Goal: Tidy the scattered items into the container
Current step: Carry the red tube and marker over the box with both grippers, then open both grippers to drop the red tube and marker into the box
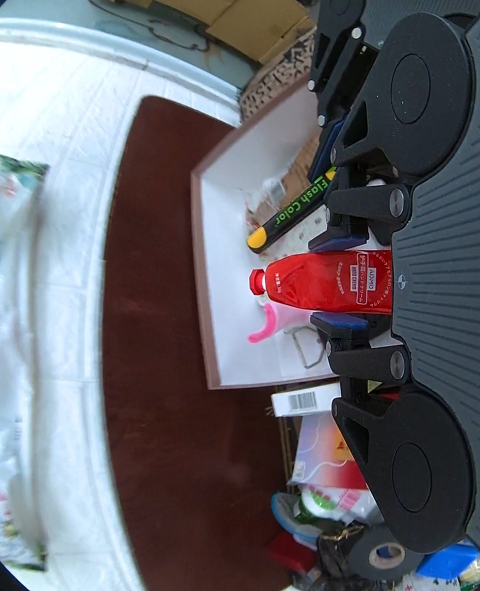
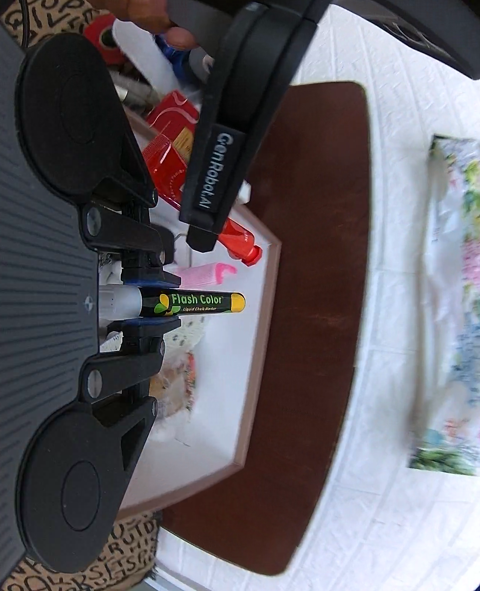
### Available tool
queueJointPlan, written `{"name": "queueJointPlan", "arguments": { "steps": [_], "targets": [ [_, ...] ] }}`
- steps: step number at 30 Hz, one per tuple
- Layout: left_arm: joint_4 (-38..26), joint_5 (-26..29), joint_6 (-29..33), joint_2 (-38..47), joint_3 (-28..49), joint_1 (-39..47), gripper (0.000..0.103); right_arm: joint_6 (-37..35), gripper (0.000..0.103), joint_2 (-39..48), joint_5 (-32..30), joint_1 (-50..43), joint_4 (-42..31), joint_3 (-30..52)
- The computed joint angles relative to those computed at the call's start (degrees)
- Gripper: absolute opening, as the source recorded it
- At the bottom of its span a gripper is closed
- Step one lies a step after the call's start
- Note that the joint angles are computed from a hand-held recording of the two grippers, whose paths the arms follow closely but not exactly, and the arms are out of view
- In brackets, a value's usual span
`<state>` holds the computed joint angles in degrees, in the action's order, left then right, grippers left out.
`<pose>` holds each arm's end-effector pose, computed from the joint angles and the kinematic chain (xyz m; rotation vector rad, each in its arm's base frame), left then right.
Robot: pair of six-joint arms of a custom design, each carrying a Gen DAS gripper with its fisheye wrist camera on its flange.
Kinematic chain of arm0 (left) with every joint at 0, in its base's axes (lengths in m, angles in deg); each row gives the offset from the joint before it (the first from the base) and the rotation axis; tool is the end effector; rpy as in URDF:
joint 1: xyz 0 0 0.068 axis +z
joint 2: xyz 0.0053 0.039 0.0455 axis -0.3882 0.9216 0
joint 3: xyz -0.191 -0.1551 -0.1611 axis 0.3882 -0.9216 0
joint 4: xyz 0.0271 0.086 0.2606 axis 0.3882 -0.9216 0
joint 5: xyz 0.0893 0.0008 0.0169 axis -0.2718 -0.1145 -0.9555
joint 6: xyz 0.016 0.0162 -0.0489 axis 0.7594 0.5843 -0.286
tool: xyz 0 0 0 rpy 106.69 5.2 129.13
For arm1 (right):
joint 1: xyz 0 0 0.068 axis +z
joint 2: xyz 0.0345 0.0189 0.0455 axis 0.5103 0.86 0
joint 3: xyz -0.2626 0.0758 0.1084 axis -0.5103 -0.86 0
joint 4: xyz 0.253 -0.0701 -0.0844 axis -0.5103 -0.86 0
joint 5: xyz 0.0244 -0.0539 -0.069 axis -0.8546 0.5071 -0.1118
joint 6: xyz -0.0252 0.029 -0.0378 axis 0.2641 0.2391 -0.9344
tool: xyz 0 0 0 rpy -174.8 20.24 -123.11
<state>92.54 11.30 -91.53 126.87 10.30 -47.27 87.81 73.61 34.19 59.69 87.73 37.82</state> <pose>0.2941 -0.1317 0.1583 0.2387 2.2906 -0.2666 0.2648 0.1367 0.1243 -0.3420 2.0767 0.0628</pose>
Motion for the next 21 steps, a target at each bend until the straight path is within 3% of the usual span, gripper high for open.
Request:
{"name": "queueJointPlan", "arguments": {
  "steps": [12,14,15,16,17,18,20,21],
  "targets": [
    [1.3,2.3,1.5,10.1,4.4,2.4,0.036,-1.2,0.018,9.9,-3.1,-3.6,-4.3,7.4],
    [1.5,2.5,1.9,10.1,4.5,2.4,0.051,-1.2,0.018,10.4,-3.3,-3.9,-5.1,8.1],
    [1.9,2.7,2.0,10.0,4.3,2.5,0.053,-1.1,0.018,10.5,-3.3,-4.0,-5.3,8.2],
    [2.5,3.0,2.0,9.6,3.8,2.6,0.063,-1.0,0.021,10.5,-3.3,-4.0,-5.3,8.1],
    [3.2,3.8,2.1,9.0,3.3,2.8,0.075,-1.1,0.035,10.2,-3.4,-4.0,-5.1,7.8],
    [3.8,4.9,2.0,8.2,2.6,3.1,0.08,-1.2,0.057,9.8,-3.0,-3.8,-4.7,7.3],
    [5.2,6.1,1.5,6.4,0.9,3.3,0.094,-2.0,0.072,9.2,-1.1,-3.0,-2.4,6.0],
    [6.3,5.5,1.3,5.4,-0.1,3.0,0.096,-2.6,0.074,8.7,-0.2,-2.5,-1.6,5.3]
  ]
}}
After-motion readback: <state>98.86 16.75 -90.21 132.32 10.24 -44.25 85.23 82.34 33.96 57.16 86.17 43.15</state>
